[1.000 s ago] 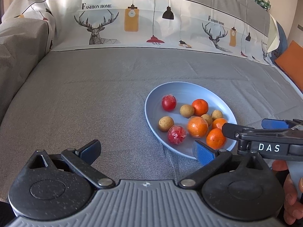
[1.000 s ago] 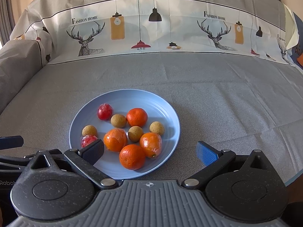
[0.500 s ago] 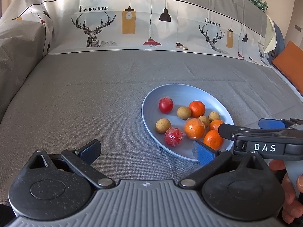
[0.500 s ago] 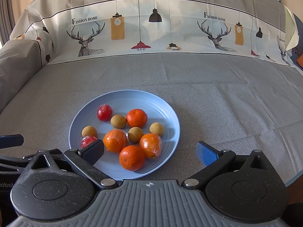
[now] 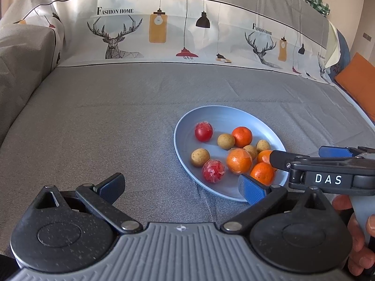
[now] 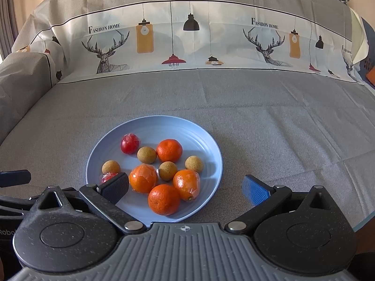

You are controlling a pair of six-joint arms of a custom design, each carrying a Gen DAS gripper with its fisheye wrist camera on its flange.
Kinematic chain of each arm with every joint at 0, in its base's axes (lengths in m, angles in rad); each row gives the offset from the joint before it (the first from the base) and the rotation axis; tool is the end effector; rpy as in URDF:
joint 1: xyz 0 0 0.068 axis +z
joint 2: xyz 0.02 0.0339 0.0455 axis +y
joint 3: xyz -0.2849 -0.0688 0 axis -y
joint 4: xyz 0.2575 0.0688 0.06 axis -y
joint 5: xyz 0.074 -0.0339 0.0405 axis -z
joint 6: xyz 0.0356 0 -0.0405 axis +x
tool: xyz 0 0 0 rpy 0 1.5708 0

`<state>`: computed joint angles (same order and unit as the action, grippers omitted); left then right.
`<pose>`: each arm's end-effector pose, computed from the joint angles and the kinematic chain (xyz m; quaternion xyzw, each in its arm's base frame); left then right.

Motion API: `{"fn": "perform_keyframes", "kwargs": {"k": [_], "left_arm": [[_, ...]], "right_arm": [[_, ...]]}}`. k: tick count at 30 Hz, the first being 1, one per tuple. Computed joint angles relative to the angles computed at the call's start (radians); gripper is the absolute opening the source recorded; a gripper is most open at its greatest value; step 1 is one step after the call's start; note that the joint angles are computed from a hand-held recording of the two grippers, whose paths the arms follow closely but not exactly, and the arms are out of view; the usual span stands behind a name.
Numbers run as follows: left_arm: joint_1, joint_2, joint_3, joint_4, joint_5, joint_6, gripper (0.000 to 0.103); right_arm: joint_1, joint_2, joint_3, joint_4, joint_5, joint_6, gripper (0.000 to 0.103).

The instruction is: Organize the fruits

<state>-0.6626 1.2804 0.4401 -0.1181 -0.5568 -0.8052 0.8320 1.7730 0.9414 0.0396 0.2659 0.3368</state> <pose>0.1810 -0.1173 0.1494 -0.1479 0.9085 0.0005 0.3907 0.2568 0.2681 0.1656 -0.1759 0.9013 0.1053 0.3815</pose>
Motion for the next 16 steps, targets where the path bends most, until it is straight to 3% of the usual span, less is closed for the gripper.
{"fn": "perform_keyframes", "kwargs": {"k": [16], "left_arm": [[0.040,0.034,-0.007,0.093,0.042,0.060,0.103]], "right_arm": [[-0.019,0.026,0.030,-0.011,-0.013,0.043,0.102]]}}
